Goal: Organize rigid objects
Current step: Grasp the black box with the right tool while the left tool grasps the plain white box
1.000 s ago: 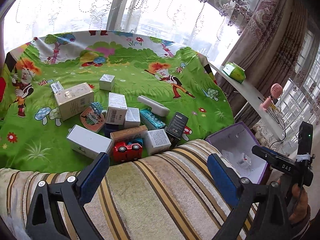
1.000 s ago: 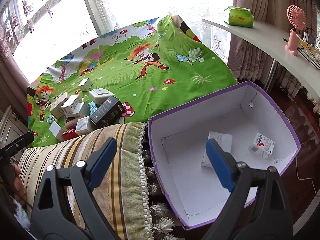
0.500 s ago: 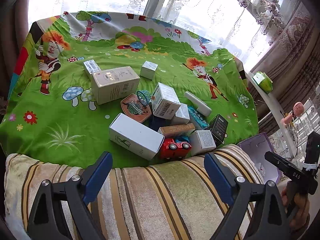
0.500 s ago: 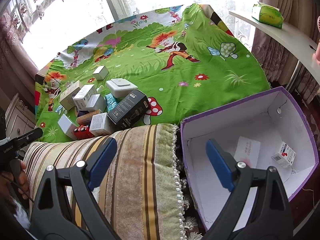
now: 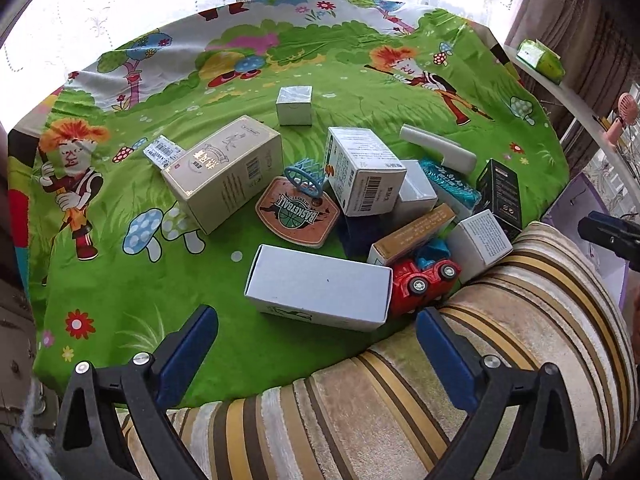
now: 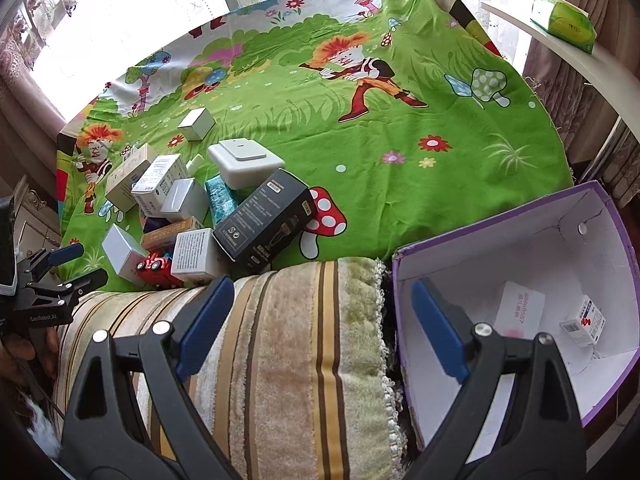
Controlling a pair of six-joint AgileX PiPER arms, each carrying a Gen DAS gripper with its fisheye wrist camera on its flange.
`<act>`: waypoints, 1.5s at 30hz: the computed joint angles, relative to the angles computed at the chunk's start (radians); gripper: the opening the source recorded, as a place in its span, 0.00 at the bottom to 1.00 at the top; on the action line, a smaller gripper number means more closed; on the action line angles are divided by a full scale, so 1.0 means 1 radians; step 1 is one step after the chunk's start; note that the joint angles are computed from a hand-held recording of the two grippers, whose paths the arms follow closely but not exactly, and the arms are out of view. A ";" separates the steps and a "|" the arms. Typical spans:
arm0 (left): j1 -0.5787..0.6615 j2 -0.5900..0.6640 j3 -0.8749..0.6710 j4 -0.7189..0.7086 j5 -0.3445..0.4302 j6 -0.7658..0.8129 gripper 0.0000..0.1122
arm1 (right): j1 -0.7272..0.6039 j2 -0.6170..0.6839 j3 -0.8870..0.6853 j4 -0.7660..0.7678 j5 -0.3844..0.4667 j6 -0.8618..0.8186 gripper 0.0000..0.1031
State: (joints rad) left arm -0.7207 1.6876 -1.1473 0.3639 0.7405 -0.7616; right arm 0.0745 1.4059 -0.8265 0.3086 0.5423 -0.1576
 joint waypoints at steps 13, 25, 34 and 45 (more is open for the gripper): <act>0.064 0.104 -0.091 -0.101 0.029 0.185 0.91 | 0.066 0.230 -0.231 -0.027 0.057 0.151 0.89; 0.088 0.115 -0.072 -0.153 -0.012 0.238 0.77 | 0.127 0.373 -0.377 -0.110 0.130 0.316 0.89; 0.067 0.028 0.010 -0.021 -0.058 0.036 0.77 | 0.152 0.417 -0.412 -0.180 0.150 0.396 0.75; 0.026 -0.093 0.115 0.077 -0.142 -0.208 0.77 | 0.117 0.361 -0.325 -0.091 0.070 0.325 0.43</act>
